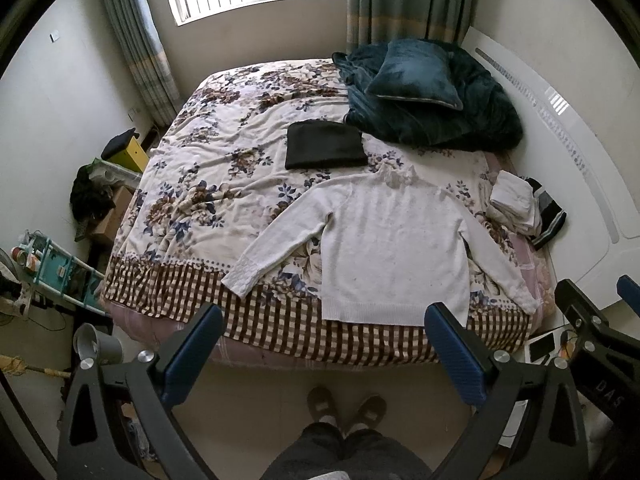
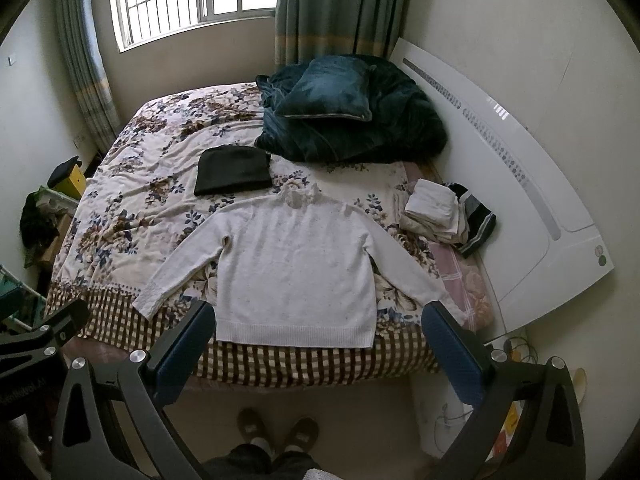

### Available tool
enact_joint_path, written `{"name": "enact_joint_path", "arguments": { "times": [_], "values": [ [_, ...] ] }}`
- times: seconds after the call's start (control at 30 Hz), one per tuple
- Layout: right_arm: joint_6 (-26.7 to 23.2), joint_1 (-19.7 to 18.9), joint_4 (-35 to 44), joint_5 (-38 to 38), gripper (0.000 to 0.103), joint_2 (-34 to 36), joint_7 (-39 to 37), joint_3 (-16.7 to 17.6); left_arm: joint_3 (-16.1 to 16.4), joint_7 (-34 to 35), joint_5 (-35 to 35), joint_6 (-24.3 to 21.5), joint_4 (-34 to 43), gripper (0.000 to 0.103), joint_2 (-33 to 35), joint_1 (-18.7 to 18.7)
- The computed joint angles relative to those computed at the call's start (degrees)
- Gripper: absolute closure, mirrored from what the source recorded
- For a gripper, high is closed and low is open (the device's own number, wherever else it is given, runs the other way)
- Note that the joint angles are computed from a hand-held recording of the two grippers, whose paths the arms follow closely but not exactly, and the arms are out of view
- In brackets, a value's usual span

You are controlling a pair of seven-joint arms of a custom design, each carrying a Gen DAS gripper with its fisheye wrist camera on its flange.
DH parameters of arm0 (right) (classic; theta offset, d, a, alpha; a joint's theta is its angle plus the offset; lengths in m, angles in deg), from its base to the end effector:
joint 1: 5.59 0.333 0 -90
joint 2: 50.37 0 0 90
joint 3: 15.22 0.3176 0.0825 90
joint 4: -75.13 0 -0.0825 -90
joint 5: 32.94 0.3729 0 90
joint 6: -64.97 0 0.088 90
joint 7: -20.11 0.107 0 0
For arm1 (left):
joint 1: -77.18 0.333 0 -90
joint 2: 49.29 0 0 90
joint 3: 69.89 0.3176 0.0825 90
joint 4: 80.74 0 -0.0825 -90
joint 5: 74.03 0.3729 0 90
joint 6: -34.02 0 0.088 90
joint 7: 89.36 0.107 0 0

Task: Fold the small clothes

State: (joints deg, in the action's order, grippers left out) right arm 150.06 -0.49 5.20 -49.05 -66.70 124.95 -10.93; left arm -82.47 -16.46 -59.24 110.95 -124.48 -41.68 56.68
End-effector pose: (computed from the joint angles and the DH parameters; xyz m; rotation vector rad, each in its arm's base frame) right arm 0.3681 0.0399 0.9073 -1.7383 2.1171 -0.7611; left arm 0.4326 -0.2240 0.8793 -1.7922 2.0925 -0.4892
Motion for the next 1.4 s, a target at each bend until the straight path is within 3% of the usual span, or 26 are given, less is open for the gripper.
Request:
{"name": "enact_joint_path", "arguments": {
  "times": [1.4],
  "values": [
    [-2.13,0.43,2.86,-0.57,0.0,0.71,0.28,0.72,-0.57,0.03,-1.3,2.57,-4.43,0.0,-2.71,1.82]
  ]
}}
